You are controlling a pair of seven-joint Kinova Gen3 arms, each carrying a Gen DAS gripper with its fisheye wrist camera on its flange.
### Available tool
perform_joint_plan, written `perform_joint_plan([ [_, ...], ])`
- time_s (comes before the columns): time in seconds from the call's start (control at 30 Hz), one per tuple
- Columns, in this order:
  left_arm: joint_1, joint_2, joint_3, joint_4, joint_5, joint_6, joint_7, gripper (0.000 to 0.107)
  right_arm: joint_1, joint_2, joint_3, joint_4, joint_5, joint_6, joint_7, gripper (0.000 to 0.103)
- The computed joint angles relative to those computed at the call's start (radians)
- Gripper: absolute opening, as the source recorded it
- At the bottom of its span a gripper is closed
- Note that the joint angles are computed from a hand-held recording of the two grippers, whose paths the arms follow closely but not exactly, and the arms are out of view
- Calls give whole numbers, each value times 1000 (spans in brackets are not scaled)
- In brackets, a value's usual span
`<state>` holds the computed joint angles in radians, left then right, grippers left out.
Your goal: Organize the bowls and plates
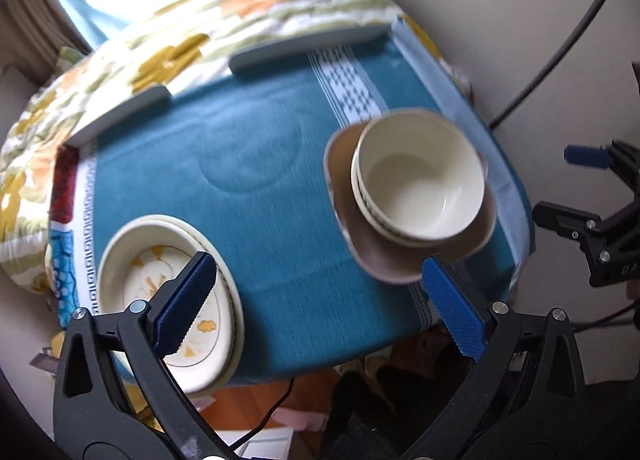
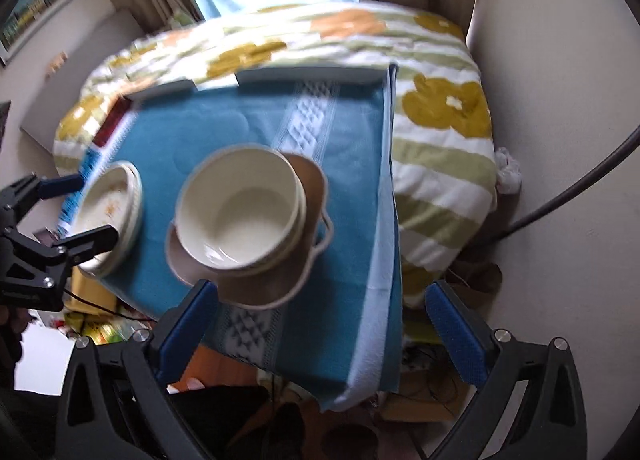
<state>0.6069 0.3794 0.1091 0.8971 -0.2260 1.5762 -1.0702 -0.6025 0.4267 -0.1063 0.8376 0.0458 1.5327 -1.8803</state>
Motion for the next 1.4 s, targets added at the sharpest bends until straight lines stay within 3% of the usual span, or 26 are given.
perform_joint_plan([
  [0.07, -23, 33, 10, -6, 35, 12, -34, 99, 14, 35, -5, -16, -23, 22, 10, 100],
  [0.2, -59, 95, 13, -24, 103, 27, -78, 78, 11, 103, 0, -56, -33, 68, 29, 68],
  [0.27, -70, 109, 13, -14, 133, 13, -87, 71, 19, 130, -3, -70, -53, 79, 42, 62],
  [0.33, -76, 126, 12, -11, 154, 2, -96, 61, 27, 142, -6, -62, -69, 67, 58, 52],
  [0.4, -85, 136, 12, 2, 176, -15, -99, 43, 42, 153, -12, -50, -94, 47, 74, 44],
  [0.5, -106, 130, 13, 40, 216, -70, -95, 30, 60, 156, -23, -25, -134, 9, 91, 27],
  [0.63, -97, 116, 11, 65, 206, -115, -91, 16, 66, 143, -31, 15, -156, -43, 115, 15],
  [1.17, -11, 97, -5, 59, 73, -150, -89, 14, 39, 83, -25, 110, -109, -163, 154, 15],
  [1.4, -8, 76, -16, 20, 41, -123, -67, 15, 12, 96, -21, 8, -76, -123, 176, 15],
])
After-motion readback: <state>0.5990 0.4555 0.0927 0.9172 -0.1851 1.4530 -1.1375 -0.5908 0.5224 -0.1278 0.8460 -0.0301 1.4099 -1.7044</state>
